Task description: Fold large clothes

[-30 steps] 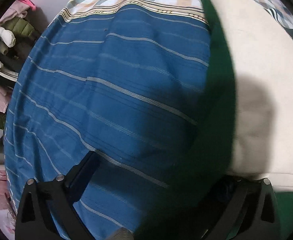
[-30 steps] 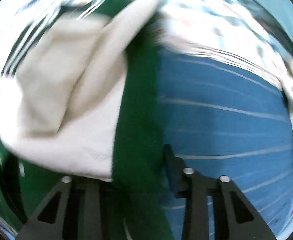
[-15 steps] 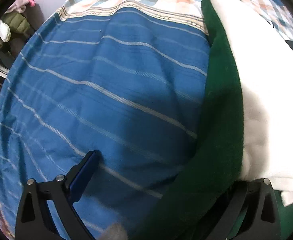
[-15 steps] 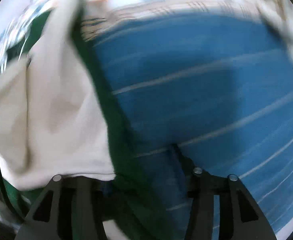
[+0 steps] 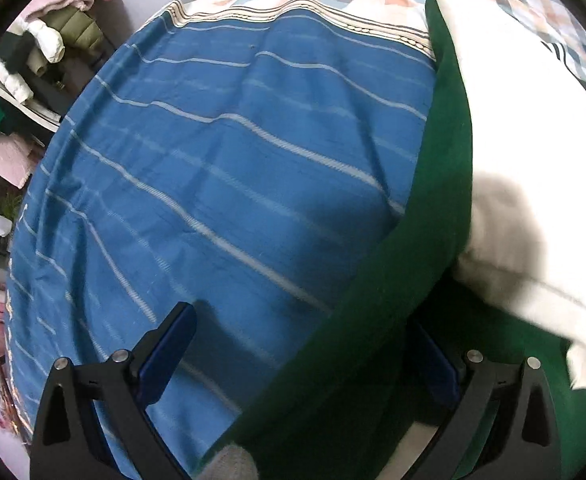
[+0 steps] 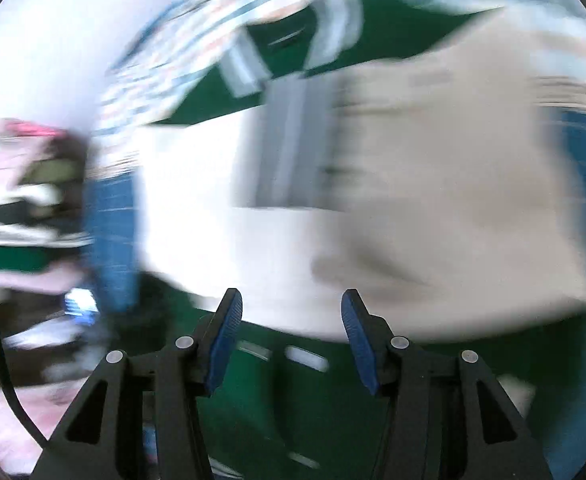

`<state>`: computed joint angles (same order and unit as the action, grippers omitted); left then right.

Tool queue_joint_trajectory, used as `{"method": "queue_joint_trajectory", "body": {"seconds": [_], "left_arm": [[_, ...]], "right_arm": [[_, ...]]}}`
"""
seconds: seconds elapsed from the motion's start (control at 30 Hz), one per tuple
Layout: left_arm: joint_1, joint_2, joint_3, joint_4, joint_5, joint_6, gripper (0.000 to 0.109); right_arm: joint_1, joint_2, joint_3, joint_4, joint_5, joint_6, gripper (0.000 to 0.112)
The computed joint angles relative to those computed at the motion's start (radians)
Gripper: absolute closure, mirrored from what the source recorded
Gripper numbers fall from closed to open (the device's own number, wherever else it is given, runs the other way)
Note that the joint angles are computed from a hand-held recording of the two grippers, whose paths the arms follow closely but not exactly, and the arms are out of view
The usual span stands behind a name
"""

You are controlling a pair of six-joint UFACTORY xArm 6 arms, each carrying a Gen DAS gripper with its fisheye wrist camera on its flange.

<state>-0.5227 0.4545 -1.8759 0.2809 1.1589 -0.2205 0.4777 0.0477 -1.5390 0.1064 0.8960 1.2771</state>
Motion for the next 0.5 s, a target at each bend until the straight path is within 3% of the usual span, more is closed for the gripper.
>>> {"method": "queue_joint_trajectory", "body": {"seconds": [0.07,0.2,0.27,0.3,0.37,0.47,0.5], "left_arm": [[0.003,0.021,-0.025,0.001,-0.003,0.016,0.006],[-0.008,0.045,-0.061,0.018,-0.002,0.051,0.006],[-0.006,0.054,-0.077,0.014,0.001,0.075,0.006],[-0.003,0.057,-0.085,0.007,0.003,0.082,0.006],[-0.002,0.045,-0.073,-0.001,0.010,0.077,0.006],[-0.010,0.032,-0.072,0.016,0.033,0.054,0.006],[-0.017,0.018,-0.056,0.028,0.039,0.042,0.006]], "right_arm": [[-0.018,0.107,-0.081,0.016,-0.051,-0.016,0.059],[-0.035,0.150,-0.142,-0.184,0.113,0.191,0.059],[-0.030,0.069,-0.099,-0.275,0.256,0.290,0.059],[-0.034,0.018,-0.048,-0.300,0.275,0.334,0.059],[-0.074,-0.059,0.057,-0.261,0.270,0.354,0.059],[-0.068,-0.199,0.206,-0.243,0.192,0.409,0.060],[-0.059,-0.251,0.237,-0.251,0.212,0.420,0.059]]}}
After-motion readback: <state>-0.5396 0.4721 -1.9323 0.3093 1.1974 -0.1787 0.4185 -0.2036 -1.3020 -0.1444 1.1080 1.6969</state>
